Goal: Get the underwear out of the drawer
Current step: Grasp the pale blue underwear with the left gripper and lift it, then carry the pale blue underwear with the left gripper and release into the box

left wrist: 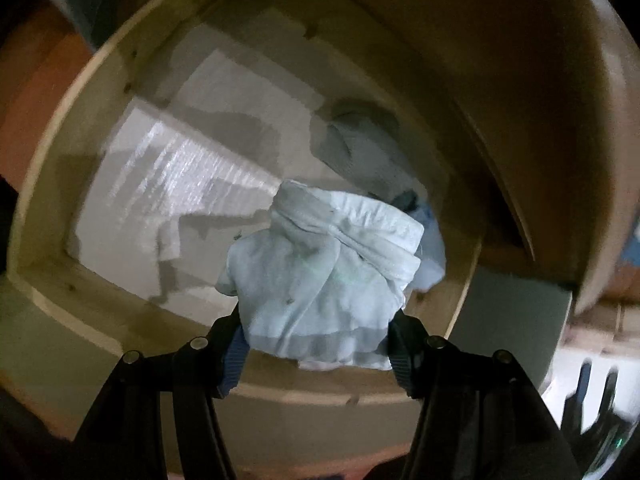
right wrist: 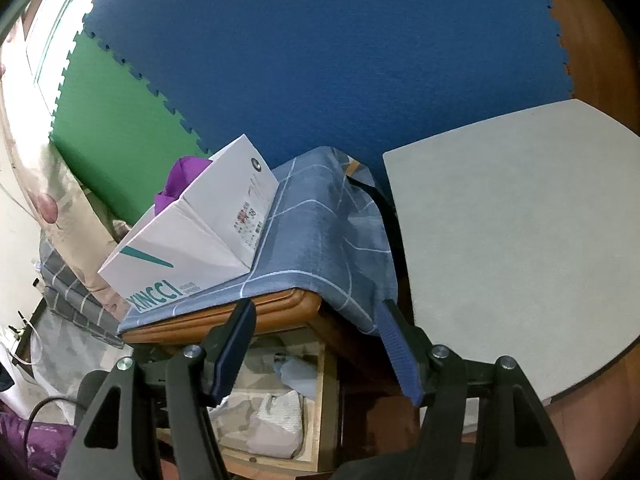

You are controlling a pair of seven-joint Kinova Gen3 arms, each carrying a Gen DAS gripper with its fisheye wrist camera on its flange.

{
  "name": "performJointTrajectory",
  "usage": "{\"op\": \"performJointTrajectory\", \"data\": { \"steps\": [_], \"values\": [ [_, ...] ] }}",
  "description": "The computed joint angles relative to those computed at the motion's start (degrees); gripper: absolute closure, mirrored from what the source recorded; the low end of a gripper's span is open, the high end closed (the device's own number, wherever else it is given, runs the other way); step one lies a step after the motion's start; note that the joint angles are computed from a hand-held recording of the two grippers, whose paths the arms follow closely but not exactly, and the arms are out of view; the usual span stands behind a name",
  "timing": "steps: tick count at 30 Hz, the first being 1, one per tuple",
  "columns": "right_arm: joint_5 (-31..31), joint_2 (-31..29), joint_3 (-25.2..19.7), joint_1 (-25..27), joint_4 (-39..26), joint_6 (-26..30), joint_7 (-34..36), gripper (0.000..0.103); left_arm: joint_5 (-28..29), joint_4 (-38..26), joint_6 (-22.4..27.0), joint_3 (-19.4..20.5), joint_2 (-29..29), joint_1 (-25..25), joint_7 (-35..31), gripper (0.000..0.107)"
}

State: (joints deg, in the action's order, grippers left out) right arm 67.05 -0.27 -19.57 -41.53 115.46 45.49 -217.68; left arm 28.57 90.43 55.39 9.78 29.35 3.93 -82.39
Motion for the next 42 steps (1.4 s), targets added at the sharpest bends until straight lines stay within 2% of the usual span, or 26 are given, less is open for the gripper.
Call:
{"op": "performJointTrajectory", "data": {
  "steps": [3,9,15,22,28,31,32,34,36,39,42],
  "values": [
    [-1.99,0.84,0.25,-0.01,-1.45,0.59,2.92,0.038,-0.72,1.95,-0.29,0.66,-2.54,-0.55,-4.13,0.052],
    [-5.24,2.32,1.06,-0.90,-4.02,2.38,7.95,0.038,1.38,5.53,2.70,0.91,-10.01,-4.16,-14.74,0.052],
    [-6.65,2.83,1.83,-1.42,-4.96,2.81,9.82,0.038,4.15,6.04,4.40,-1.45,-17.40,-4.03,-23.06,0.052],
    [-7.12,3.05,2.28,-1.77,-5.25,2.91,10.51,0.038,5.86,2.68,7.33,-3.58,-23.10,-2.81,-27.62,0.051],
    [-6.87,3.05,2.35,-1.80,-5.09,2.72,10.22,0.038,6.40,-4.26,9.24,-4.48,-23.46,-2.11,-27.77,0.051],
    [-6.86,3.02,2.37,-1.78,-5.05,2.64,10.18,0.038,4.30,-8.66,8.99,-4.09,-23.06,-1.62,-27.27,0.051],
    [-6.87,3.03,2.35,-1.79,-5.06,2.67,10.16,0.038,2.71,-10.42,8.43,-2.74,-22.73,-2.19,-26.52,0.051],
    [-6.85,3.03,2.35,-1.80,-5.05,2.71,10.18,0.038,-1.51,-13.81,7.01,-2.28,-21.65,-0.70,-25.03,0.050],
    [-6.82,3.02,2.36,-1.78,-5.02,2.66,10.12,0.038,-6.17,-17.28,5.08,-4.51,-19.96,3.24,-24.48,0.050],
    [-6.81,3.07,2.36,-1.78,-5.06,2.65,10.13,0.038,-13.06,-23.68,5.41,-5.59,-15.91,6.75,-21.81,0.050],
    [-6.90,3.08,2.36,-1.80,-5.08,2.68,10.26,0.038,-19.51,-28.40,5.68,-3.67,-11.85,7.38,-20.36,0.050]
  ]
}}
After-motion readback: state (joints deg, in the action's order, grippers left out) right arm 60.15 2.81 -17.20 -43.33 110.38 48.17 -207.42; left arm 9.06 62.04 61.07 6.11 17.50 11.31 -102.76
